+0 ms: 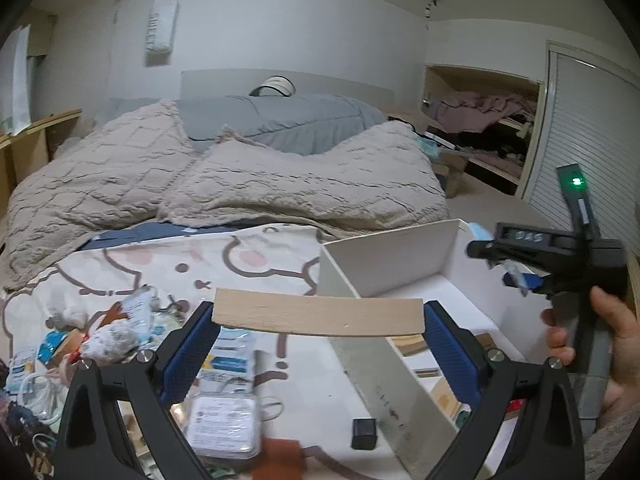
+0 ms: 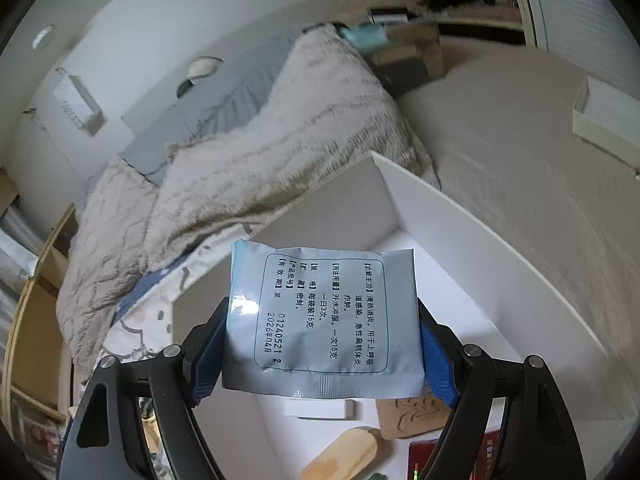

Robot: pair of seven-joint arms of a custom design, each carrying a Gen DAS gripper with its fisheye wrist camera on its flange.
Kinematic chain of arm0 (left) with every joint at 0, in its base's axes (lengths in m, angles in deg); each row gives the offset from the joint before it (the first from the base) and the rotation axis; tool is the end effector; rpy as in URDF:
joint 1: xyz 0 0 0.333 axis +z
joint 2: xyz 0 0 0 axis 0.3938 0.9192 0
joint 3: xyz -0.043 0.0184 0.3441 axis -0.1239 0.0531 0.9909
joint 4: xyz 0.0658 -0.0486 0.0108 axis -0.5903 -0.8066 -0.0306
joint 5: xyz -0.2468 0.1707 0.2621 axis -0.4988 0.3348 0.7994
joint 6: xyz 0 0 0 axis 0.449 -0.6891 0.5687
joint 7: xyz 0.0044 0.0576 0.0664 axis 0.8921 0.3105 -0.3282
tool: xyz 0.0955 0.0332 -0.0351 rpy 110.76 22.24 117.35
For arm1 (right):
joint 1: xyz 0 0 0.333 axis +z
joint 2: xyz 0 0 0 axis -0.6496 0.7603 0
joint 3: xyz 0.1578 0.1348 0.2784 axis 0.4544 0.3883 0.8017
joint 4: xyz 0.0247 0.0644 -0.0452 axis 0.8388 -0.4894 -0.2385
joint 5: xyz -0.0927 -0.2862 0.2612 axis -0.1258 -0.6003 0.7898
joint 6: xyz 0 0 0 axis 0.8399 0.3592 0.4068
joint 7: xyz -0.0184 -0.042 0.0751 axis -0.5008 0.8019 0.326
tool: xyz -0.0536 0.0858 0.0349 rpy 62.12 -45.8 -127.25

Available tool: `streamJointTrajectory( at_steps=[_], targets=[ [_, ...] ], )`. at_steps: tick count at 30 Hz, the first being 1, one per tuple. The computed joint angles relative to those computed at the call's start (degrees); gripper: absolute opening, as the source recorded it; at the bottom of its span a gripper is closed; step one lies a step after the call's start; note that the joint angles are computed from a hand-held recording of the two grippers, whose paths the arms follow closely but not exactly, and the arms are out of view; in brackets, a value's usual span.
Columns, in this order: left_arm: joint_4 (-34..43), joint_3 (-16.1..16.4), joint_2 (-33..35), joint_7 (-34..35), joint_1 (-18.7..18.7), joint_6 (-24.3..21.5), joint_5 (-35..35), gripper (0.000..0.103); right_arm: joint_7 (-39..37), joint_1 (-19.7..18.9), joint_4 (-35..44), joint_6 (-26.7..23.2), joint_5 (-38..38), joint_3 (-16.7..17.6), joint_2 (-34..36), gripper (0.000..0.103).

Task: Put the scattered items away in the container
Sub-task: 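Lower the sachet into the box and open the right tool while the left tool holds the stick above, then lower the wooden stick into the box and open the left tool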

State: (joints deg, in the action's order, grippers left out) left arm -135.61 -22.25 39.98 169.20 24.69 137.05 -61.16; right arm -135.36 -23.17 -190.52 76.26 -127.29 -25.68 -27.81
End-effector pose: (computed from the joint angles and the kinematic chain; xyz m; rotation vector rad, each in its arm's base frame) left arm 0.6165 -0.3478 0.4116 -1.1195 2.2142 -1.3192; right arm 0.5721 0.1920 0.4084 -0.8270 2.3110 -0.5670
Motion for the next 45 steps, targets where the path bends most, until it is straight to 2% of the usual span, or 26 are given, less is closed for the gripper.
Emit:
streamJointTrajectory(
  at_steps=[4, 7, 12, 15, 17, 21, 28, 30, 35, 38, 45],
  targets=[
    [1.5, 0.1, 0.7, 1.2, -1.4, -1.3, 0.3, 0.100, -5.8, -0.2, 0.8, -1.9, 5.6, 0.4, 1.3, 0.083],
    [2.5, -0.1, 1.1, 2.3, -2.1, -2.2, -0.2, 0.100, -7.6, 0.2, 1.4, -3.3, 6.8, -0.1, 2.0, 0.083],
    [3.6, -0.6, 1.5, 4.5, -2.7, -3.8, -1.7, 0.100, -9.1, 0.1, 1.7, -2.3, 8.5, -1.0, 3.3, 0.083],
    [4.1, 0.7, 1.3, 5.8, -4.5, -4.2, -2.8, 0.100, -12.3, 0.7, 3.0, -6.7, 12.2, -0.9, 4.3, 0.084],
    [4.3, 0.8, 1.2, 6.8, -4.9, -4.7, -3.4, 0.100, -12.3, 1.2, 3.2, -8.3, 13.0, -1.2, 4.5, 0.088],
    [4.5, 1.3, 1.0, 8.3, -6.1, -5.3, -4.8, 0.100, -12.0, 1.1, 2.2, -7.1, 13.7, -1.6, 4.4, 0.099],
    [5.0, 2.2, 0.6, 10.5, -7.7, -6.6, -7.0, 0.100, -13.4, 1.2, 2.6, -9.9, 16.0, -1.2, 4.1, 0.103],
    [5.2, 2.2, 0.6, 11.1, -7.9, -7.1, -7.7, 0.100, -14.2, 1.0, 2.6, -9.3, 16.8, -1.1, 4.0, 0.103],
    [5.9, 1.5, 1.0, 12.6, -7.9, -8.5, -9.7, 0.100, -12.5, 1.4, 1.4, -7.3, 13.6, -1.4, 2.1, 0.103],
    [6.6, 1.3, 1.3, 13.5, -8.2, -9.2, -10.9, 0.100, -10.8, 1.1, 0.0, -4.2, 10.1, -1.2, 0.4, 0.103],
    [9.3, 1.3, 2.4, 16.4, -9.8, -12.8, -13.5, 0.100, -4.7, 0.5, -2.7, -10.5, 3.5, 1.6, -5.4, 0.103]
  ],
)
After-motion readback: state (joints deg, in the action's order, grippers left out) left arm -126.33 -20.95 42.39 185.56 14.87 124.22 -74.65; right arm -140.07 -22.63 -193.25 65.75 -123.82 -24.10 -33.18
